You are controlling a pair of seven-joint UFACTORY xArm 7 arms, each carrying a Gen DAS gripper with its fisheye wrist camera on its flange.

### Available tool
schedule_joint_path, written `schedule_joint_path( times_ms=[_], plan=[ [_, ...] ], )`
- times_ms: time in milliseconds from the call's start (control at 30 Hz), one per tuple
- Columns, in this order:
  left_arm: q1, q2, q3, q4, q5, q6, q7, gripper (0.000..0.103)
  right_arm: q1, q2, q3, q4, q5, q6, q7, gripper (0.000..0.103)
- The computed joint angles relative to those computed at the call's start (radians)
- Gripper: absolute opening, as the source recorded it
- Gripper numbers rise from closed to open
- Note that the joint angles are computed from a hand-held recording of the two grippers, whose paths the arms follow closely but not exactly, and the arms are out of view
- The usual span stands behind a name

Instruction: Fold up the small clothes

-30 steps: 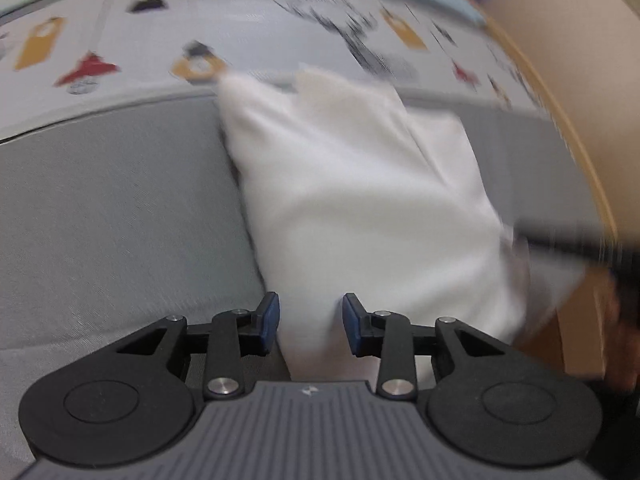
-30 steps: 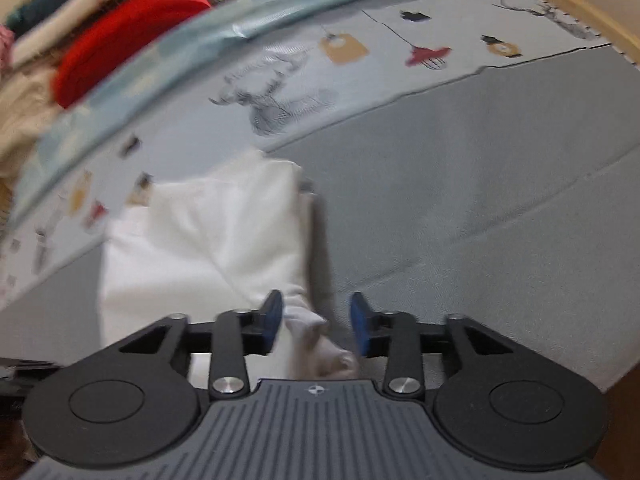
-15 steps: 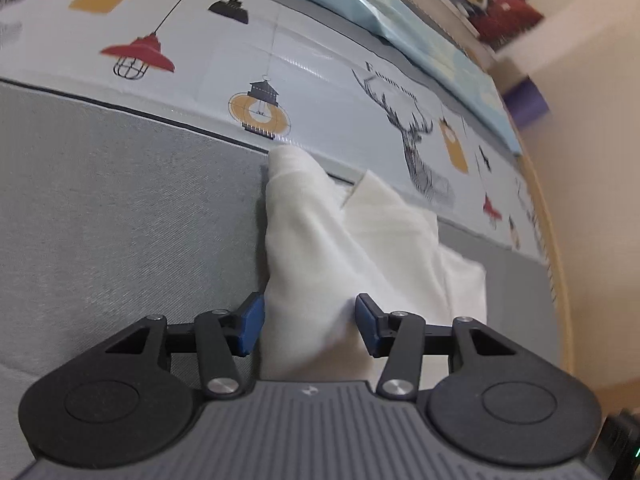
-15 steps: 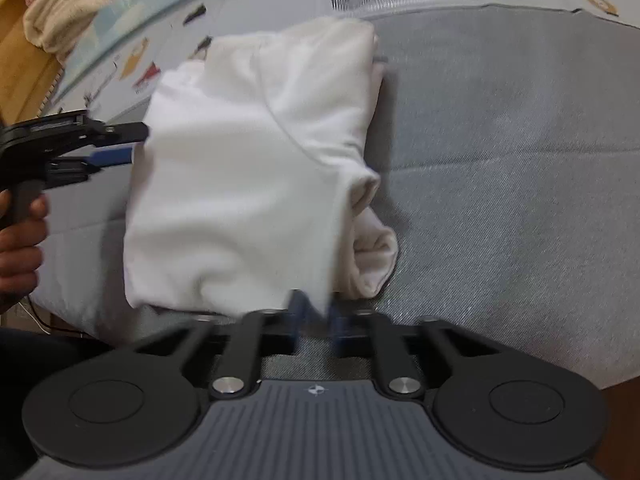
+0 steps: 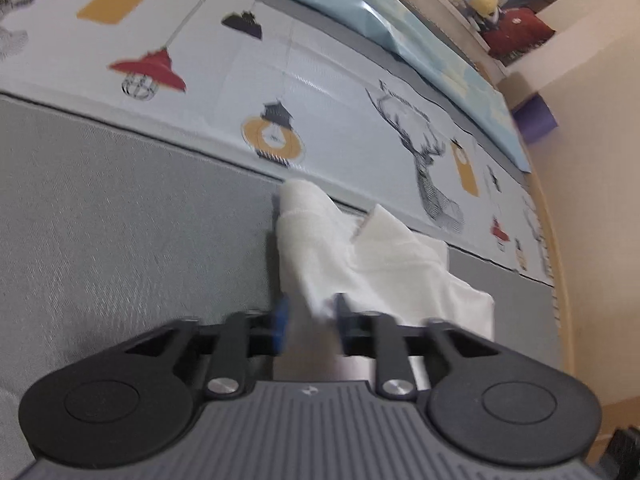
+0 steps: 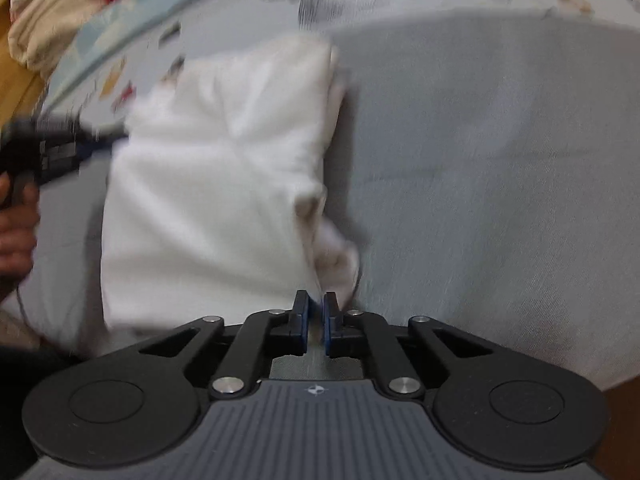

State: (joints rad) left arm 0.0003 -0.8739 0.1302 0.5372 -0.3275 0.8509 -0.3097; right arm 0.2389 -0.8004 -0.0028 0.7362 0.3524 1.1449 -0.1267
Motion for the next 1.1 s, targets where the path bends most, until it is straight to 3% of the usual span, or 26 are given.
schedule_joint_path(
  times_ms=[33,67,100,167,433,467,533,600,633,767,1100],
  plan=[
    [-0.006,-0.01,0.01,-0.002,-0.002,0.016,0.011,0.051,-0.007,-0.014,0.001,-0.009,0.016,-0.046,0.011,0.016],
    [-0.014,-0.015,0.017,-0.004,-0.003,0.032,0.026,0.051,-0.015,-0.024,0.005,-0.02,0.029,-0.092,0.032,0.033],
    [-0.024,-0.016,0.022,-0.004,-0.005,0.051,0.041,0.051,-0.027,-0.032,0.017,-0.03,0.032,-0.135,0.063,0.057],
    [-0.035,-0.026,0.025,-0.018,-0.016,0.076,0.062,0.058,-0.03,-0.023,0.025,-0.03,0.029,-0.171,0.107,0.074],
    [-0.045,-0.023,0.017,-0.055,-0.08,0.097,0.066,0.059,-0.009,0.11,0.092,0.018,-0.06,-0.095,0.253,0.073],
    [-0.045,-0.026,0.011,-0.057,-0.071,0.095,0.076,0.057,-0.006,0.116,0.086,0.018,-0.053,-0.093,0.269,0.073],
    [-0.05,-0.037,0.006,-0.058,-0.057,0.09,0.106,0.035,0.004,0.123,0.075,0.013,-0.037,-0.094,0.287,0.069],
    [-0.052,-0.058,0.003,-0.054,-0.042,0.087,0.135,0.03,0.024,0.121,0.062,0.009,-0.007,-0.099,0.287,0.041],
    [-0.044,-0.073,-0.01,-0.051,-0.023,0.084,0.141,0.029,0.034,0.119,0.063,0.007,0.004,-0.112,0.283,0.033],
    [0.005,-0.135,-0.037,-0.037,0.065,0.075,0.142,0.029,0.08,0.112,0.101,0.01,0.0,-0.189,0.259,0.013],
    [0.166,-0.217,0.099,0.011,0.197,0.186,0.208,0.033,0.215,0.22,0.21,0.061,0.018,-0.415,0.343,0.012]
  ],
)
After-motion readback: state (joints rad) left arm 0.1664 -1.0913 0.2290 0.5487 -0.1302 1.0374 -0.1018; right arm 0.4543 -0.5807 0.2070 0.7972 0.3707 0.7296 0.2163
